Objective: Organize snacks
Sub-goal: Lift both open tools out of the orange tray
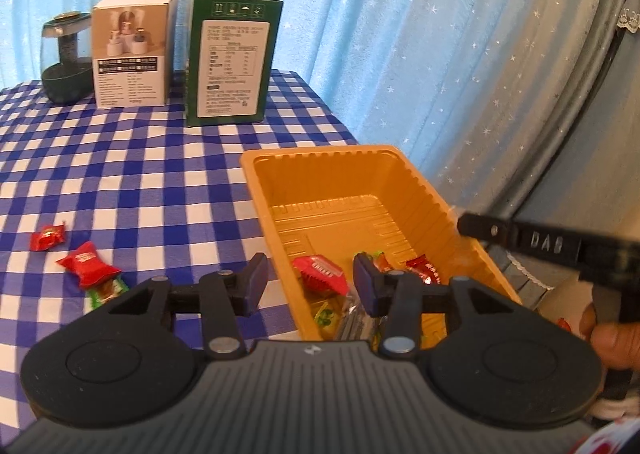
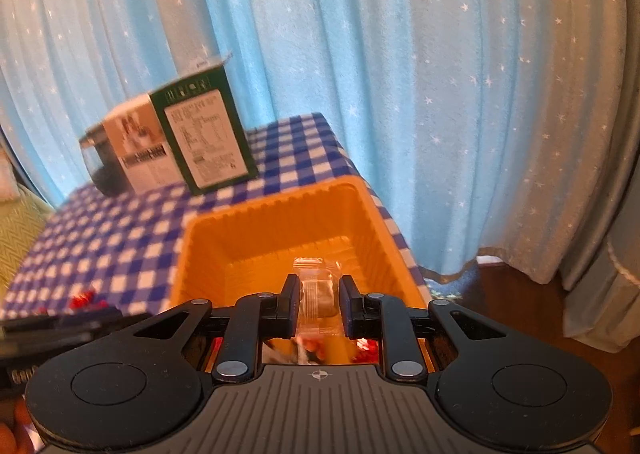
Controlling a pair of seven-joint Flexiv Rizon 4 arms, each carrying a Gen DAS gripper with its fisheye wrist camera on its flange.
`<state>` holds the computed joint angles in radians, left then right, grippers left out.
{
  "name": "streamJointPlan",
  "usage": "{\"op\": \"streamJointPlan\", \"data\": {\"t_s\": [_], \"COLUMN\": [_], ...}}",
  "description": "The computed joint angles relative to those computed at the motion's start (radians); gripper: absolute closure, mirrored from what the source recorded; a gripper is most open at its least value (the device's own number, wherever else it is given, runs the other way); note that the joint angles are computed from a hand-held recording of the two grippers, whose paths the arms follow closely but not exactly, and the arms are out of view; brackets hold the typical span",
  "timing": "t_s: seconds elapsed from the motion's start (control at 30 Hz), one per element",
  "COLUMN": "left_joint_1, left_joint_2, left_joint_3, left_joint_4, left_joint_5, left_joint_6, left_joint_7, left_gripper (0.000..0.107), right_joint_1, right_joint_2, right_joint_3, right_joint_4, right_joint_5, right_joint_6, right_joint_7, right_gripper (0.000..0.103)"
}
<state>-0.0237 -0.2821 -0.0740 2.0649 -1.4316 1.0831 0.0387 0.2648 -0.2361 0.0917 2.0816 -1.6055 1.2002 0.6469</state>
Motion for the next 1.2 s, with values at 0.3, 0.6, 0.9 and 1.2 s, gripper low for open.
{"op": "streamJointPlan", "data": {"t_s": [0.3, 0.6, 0.9, 1.2], "left_joint_1": [0.015, 0.042, 0.094, 0.163], "left_joint_2": [0.056, 0.149, 0.237, 0.276], "left_joint_3": [0.033, 0.088, 0.151, 0.199], "left_joint_4": [0.05, 0.135, 0.2, 0.219], "left_joint_5": [-0.026, -0.014, 0.019, 0.067], "left_joint_6": [-0.009, -0.054, -0.102, -0.15], "left_joint_7": [0.025, 0.032, 0.032, 0.041], "left_gripper": [0.059, 0.049, 0.035, 0.027], "right_joint_1": [0.01, 0.086, 0.2, 0.281], "right_joint_2": [0.073, 0.161, 0.165, 0.125], "right_joint_3": [0.029, 0.097, 0.149, 0.162], "right_joint_4": [0.054, 0.109, 0.077, 0.048], "right_joint_5": [0.048, 0.203, 0.249, 0.269], "right_joint_6": [-0.06, -0.17, -0.279, -0.295], "right_joint_7": [0.043, -0.004, -0.007, 0.026], "right_gripper": [0.04, 0.04, 0.04, 0.04]}}
